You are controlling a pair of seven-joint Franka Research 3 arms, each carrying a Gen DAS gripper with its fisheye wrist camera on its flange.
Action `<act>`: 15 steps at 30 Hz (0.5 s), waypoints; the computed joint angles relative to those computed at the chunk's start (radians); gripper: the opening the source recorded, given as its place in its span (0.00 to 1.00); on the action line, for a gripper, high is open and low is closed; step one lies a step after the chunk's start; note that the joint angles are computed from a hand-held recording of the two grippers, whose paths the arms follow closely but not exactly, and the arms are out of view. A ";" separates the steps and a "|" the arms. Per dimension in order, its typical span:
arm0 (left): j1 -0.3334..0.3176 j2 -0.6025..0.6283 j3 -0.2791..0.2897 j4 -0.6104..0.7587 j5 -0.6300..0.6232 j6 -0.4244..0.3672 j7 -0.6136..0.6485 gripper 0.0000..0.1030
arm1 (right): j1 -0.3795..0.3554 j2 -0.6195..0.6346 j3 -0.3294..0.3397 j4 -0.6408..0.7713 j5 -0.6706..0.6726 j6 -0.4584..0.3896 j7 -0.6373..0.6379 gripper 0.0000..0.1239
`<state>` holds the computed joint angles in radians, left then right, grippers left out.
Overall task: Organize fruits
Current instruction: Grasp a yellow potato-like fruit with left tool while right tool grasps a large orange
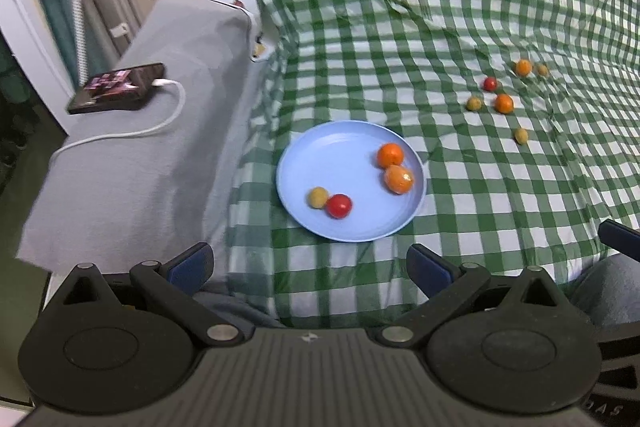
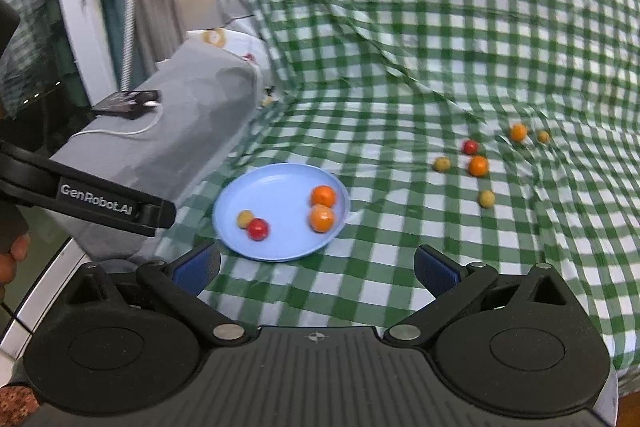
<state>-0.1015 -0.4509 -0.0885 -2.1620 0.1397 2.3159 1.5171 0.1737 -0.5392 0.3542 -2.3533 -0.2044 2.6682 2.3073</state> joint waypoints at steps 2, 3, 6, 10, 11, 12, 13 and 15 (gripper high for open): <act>-0.004 0.039 -0.012 0.028 0.004 0.002 -0.004 0.99 | -0.020 -0.003 -0.003 -0.013 -0.004 -0.004 0.020 0.82; -0.006 0.063 -0.020 0.047 0.007 0.001 -0.007 1.00 | -0.030 -0.005 -0.007 -0.020 -0.007 -0.005 0.028 0.82; -0.020 0.151 -0.038 0.122 0.003 0.005 -0.007 1.00 | -0.080 -0.015 -0.013 -0.046 -0.033 -0.007 0.063 0.82; -0.040 0.300 -0.072 0.253 0.008 0.023 -0.009 1.00 | -0.180 -0.006 -0.026 -0.072 -0.099 0.016 0.103 0.82; -0.046 0.345 -0.082 0.292 0.018 0.028 -0.012 1.00 | -0.205 0.003 -0.031 -0.076 -0.119 0.029 0.110 0.82; -0.052 0.394 -0.092 0.333 0.031 0.035 -0.013 1.00 | -0.236 0.019 -0.033 -0.074 -0.144 0.045 0.120 0.82; -0.060 0.445 -0.102 0.381 0.053 0.030 -0.021 1.00 | -0.273 0.041 -0.033 -0.068 -0.174 0.063 0.134 0.82; -0.077 0.559 -0.117 0.488 0.076 0.026 -0.020 1.00 | -0.339 0.111 -0.039 -0.041 -0.239 0.113 0.158 0.82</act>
